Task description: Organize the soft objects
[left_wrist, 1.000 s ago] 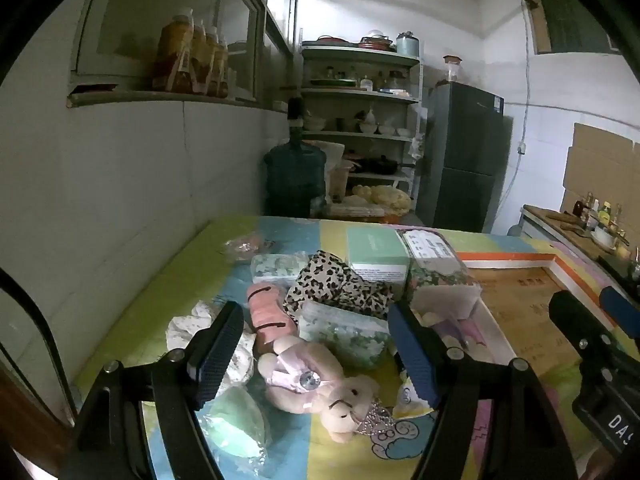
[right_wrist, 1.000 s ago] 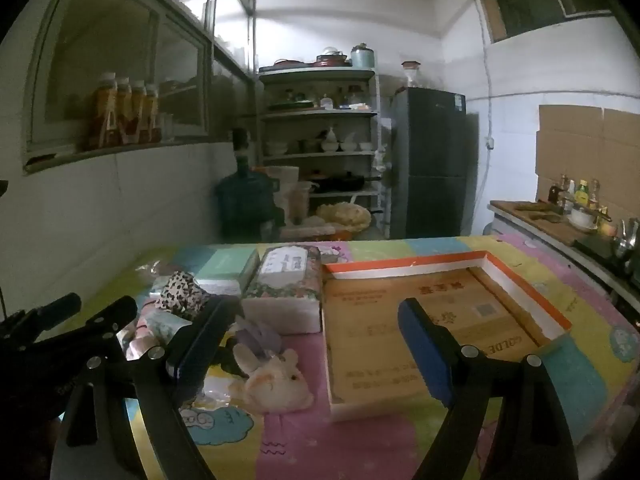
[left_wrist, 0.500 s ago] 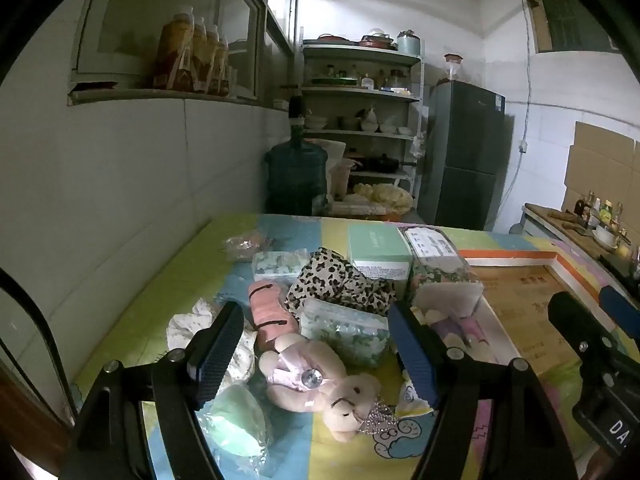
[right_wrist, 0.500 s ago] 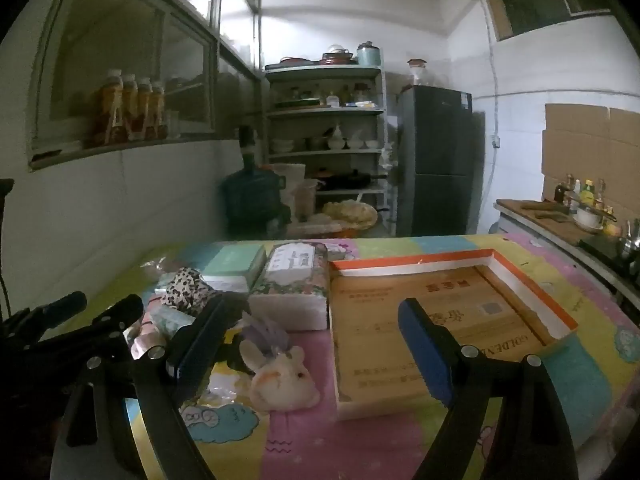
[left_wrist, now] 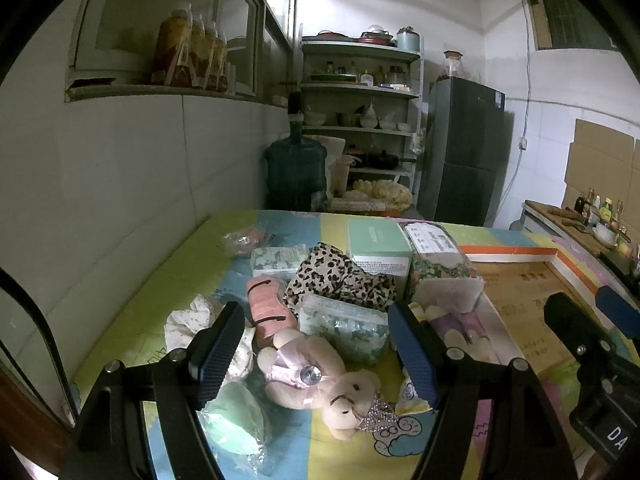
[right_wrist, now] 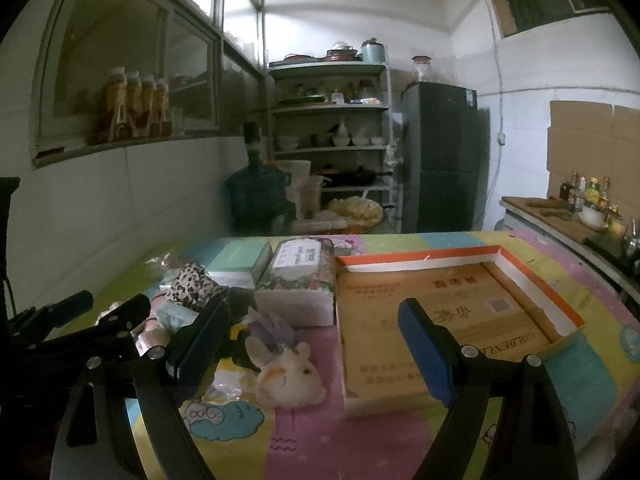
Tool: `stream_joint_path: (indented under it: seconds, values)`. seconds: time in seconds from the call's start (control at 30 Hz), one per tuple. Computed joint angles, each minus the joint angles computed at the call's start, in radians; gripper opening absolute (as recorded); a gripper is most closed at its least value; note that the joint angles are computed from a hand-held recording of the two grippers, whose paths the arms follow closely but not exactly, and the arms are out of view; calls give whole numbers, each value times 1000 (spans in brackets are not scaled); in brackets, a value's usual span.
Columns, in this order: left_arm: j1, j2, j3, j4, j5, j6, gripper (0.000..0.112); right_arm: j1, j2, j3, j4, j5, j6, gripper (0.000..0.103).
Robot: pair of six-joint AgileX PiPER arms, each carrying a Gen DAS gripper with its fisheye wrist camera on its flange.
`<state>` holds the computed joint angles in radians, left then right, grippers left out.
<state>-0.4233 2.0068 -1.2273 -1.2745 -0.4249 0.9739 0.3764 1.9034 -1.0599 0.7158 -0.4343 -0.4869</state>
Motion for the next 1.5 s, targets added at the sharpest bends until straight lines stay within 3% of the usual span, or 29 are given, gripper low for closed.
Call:
stream_joint_path:
  seconds: [1.5]
  values:
    - [8, 27, -35, -65, 25, 69, 74, -12, 16, -10, -155, 42, 120, 88]
